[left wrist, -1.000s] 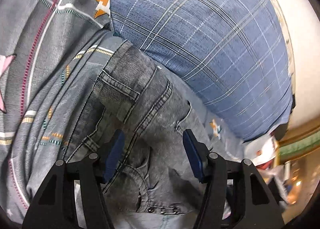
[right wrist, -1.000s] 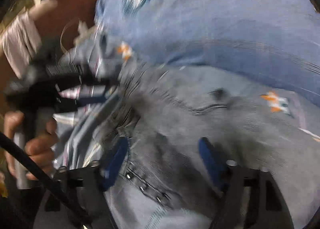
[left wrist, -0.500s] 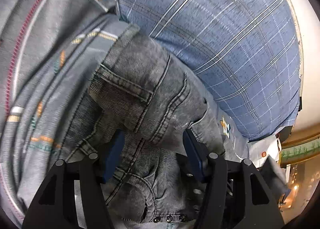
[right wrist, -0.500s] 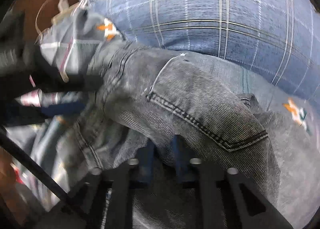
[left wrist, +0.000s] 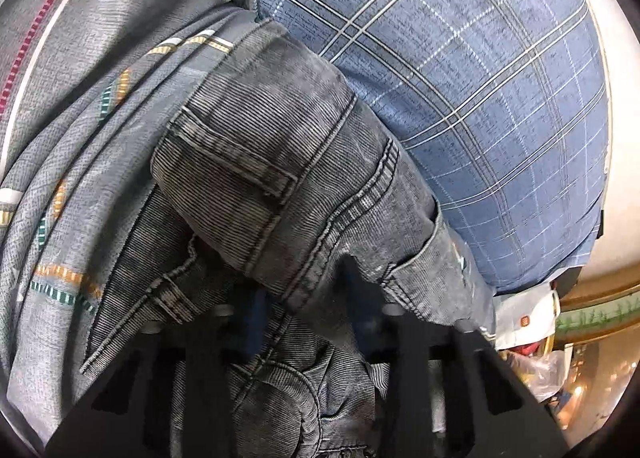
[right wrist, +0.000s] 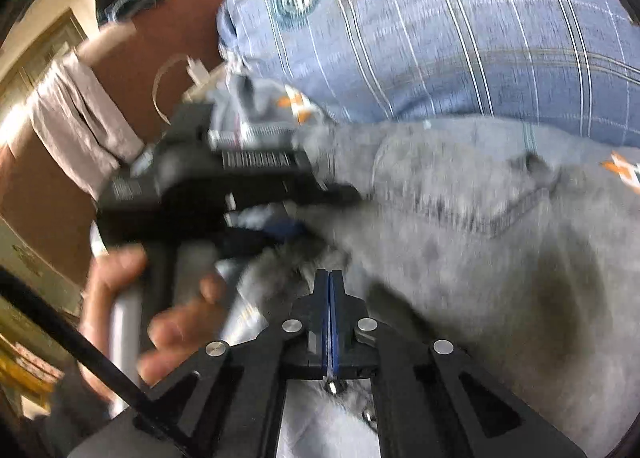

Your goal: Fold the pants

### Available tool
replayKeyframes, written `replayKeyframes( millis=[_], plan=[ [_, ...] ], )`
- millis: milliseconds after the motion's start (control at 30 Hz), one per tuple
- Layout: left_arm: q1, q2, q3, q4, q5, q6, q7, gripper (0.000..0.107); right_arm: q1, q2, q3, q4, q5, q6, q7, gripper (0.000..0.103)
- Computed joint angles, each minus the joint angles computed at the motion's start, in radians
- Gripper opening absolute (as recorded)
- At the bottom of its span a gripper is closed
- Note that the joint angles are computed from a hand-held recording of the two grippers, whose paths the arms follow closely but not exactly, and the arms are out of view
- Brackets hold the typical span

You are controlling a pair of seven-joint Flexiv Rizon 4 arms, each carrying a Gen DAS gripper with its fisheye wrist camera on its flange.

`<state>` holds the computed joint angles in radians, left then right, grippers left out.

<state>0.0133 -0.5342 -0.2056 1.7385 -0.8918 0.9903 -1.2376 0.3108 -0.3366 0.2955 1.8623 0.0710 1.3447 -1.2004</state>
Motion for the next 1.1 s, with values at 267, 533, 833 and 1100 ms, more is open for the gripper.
replayKeyframes(
  millis=[267,533,833,1100],
  plan=[
    [-0.011,0.121,0.0,0.111,-0.087,0.069,0.15,0.006,0.006,0.055,-0.011,0.064,-0.006,0.012,0.056,0.0],
    [-0.078,0.226,0.07,0.248,-0.12,0.128,0.187,0.006,-0.011,0.109,0.03,0.106,0.09,0.031,-0.008,0.0],
    [-0.136,0.23,0.13,0.309,0.117,0.245,-0.021,0.008,0.034,0.108,0.011,0.164,0.097,0.086,-0.025,0.0],
    [-0.131,0.219,0.132,0.302,0.307,0.307,-0.221,0.008,-0.161,0.061,0.218,0.106,0.412,0.1,-0.269,0.004]
  ],
)
